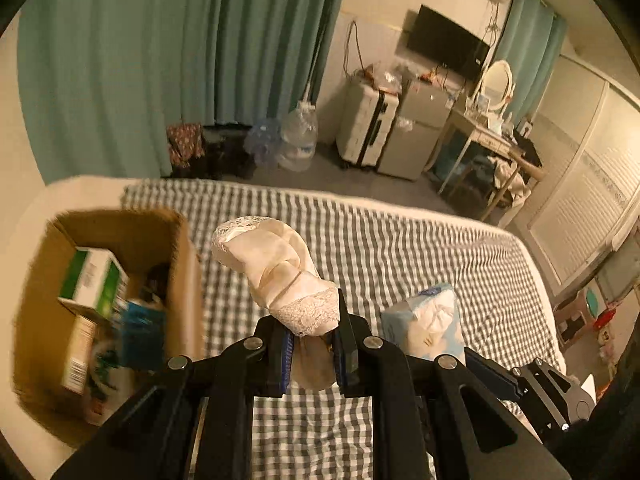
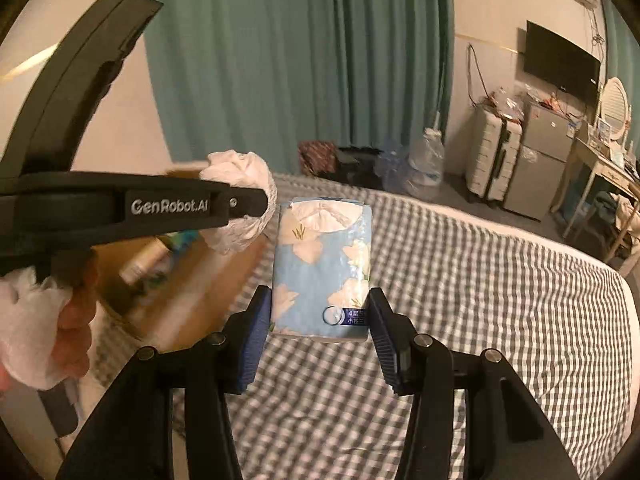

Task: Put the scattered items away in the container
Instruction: 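Carry the lace cloth and tissue pack over the cardboard box with both grippers, then open both grippers to drop the cloth and tissue pack into the box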

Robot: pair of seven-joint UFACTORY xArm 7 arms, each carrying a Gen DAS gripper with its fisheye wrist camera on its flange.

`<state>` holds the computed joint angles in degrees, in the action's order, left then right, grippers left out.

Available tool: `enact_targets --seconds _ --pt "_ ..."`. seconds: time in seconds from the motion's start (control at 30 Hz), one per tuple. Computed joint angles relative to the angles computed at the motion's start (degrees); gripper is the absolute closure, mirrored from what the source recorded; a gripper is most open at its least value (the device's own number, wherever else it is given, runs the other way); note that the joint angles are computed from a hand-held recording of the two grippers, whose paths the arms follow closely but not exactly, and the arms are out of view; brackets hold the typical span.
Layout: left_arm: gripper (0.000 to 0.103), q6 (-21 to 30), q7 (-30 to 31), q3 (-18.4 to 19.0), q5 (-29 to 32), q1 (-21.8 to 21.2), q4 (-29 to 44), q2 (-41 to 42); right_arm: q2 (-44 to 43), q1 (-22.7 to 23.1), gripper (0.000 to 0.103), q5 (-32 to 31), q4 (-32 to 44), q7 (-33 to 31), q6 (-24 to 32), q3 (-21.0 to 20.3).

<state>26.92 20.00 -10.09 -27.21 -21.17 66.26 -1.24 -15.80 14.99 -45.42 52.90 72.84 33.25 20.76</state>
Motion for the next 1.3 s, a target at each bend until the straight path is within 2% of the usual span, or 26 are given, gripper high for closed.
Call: enact_targets --seconds 0.07,0.23,0.37,0.5,0.67,0.83,0.87,0.93,0.97,1.0,1.03,1.07,1.13,1.23,1.3 --pt "0.087 3.0 0.6 1.2 -1.1 1.0 2.1 -0.7 0.6 0.3 0.055 -0.2 2.3 -0.8 0.4 0.4" --pt "0.087 6.4 -1.7 3.2 6.7 4.3 6.2 -1.9 3.2 2.0 0.055 2.8 10.2 -6.8 -1.5 -0.5" --pt "0.087 8.0 -0.7 5.0 10.1 7.3 7.6 -2.4 9.6 3.8 0.055 1.4 17.9 -7.9 -2.2 -0.5" --pt "0.087 7.7 4.3 6.9 6.6 9.6 5.3 -2.9 18.0 7.6 0.054 0.2 25.8 -8.0 -1.5 -1.7" --pt "0.087 4.3 14.0 8.2 -0.4 11.0 -1.0 -2.5 27.9 11.3 0.054 4.5 31.9 -9.6 -0.8 -4.3" --pt "0.087 4.9 18.2 8.2 -3.8 13.5 -0.5 1.8 35.6 15.1 0.054 7.4 36.3 -10.4 0.4 -7.3" --pt "0.084 6.0 20.7 8.1 -6.5 14.2 0.0 2.4 36.4 15.7 0.054 8.4 36.9 -10.7 0.4 -7.8" --pt "0.066 6.2 22.5 7.7 -7.4 15.1 0.3 2.9 37.2 15.8 0.051 10.6 36.6 -10.7 -3.1 -8.8" --pt "0.042 5.7 23.1 7.5 -6.9 15.3 0.3 3.2 37.5 16.5 0.049 10.3 36.9 -9.5 -4.6 -10.2" --pt "0.020 4.8 23.2 7.3 -6.3 15.5 0.0 3.1 37.8 17.6 0.030 9.7 37.3 -8.6 -4.6 -11.5" --pt "0.014 3.5 23.3 7.2 -6.0 15.7 -0.8 2.7 38.1 19.0 0.004 9.0 38.3 -7.8 -3.4 -12.9" --pt "0.011 2.6 23.7 7.1 -6.4 15.8 -1.4 2.3 38.2 20.9 0.000 7.2 39.3 -6.0 -1.4 -14.9" --pt "0.010 2.8 23.1 7.1 -6.4 15.9 -0.9 2.4 37.6 24.9 0.000 3.6 39.7 -2.6 2.4 -17.8" --pt "0.008 -0.5 22.0 7.0 -4.4 15.8 -2.7 1.2 35.3 28.1 0.000 -2.0 38.7 -0.3 11.4 -19.0" --pt "0.007 -4.2 25.3 6.9 -6.9 15.2 -5.0 -0.7 32.1 28.0 0.000 -5.2 35.3 2.5 13.8 -18.5"
